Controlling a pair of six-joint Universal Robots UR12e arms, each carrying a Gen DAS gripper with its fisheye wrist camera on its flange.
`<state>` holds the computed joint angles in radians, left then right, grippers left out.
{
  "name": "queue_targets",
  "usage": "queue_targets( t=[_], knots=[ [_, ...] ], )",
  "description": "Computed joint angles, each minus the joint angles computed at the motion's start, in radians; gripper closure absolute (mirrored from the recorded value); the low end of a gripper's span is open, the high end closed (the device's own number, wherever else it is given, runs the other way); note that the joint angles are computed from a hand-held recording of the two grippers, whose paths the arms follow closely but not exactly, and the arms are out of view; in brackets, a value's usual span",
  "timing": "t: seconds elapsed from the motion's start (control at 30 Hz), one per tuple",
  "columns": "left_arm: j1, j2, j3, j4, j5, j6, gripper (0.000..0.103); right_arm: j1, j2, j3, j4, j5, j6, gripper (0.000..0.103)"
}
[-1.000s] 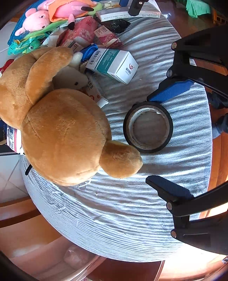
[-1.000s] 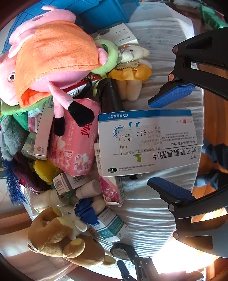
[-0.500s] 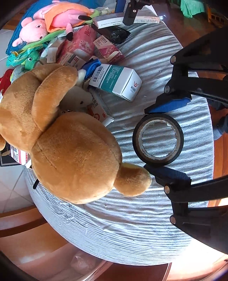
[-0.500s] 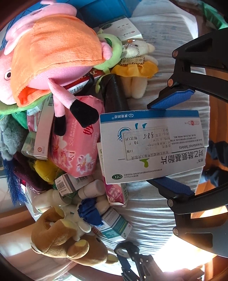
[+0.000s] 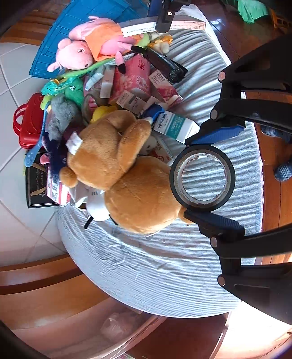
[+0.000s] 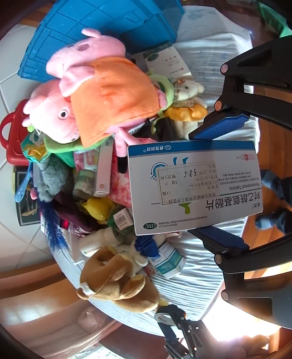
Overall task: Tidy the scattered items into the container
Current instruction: 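Carry the tape roll and white box with both tools over the blue crate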
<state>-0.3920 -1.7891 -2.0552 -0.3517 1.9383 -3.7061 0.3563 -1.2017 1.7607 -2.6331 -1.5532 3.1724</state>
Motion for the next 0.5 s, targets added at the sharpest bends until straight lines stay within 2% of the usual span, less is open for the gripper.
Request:
queue_targets(
  t=[0.2,0.5],
  knots=[
    [0.043,0.022,0.032,0.046,0.008,0.074,0.048,-0.005,-0.068,-0.006,-0.013,-0.024,0.024,0.03],
    [0.057,0.04,0.121,0.106,0.002,0.149,0.048,-0.025,-0.136,-0.051,-0.049,-0.067,0.062,0.03]
  ],
)
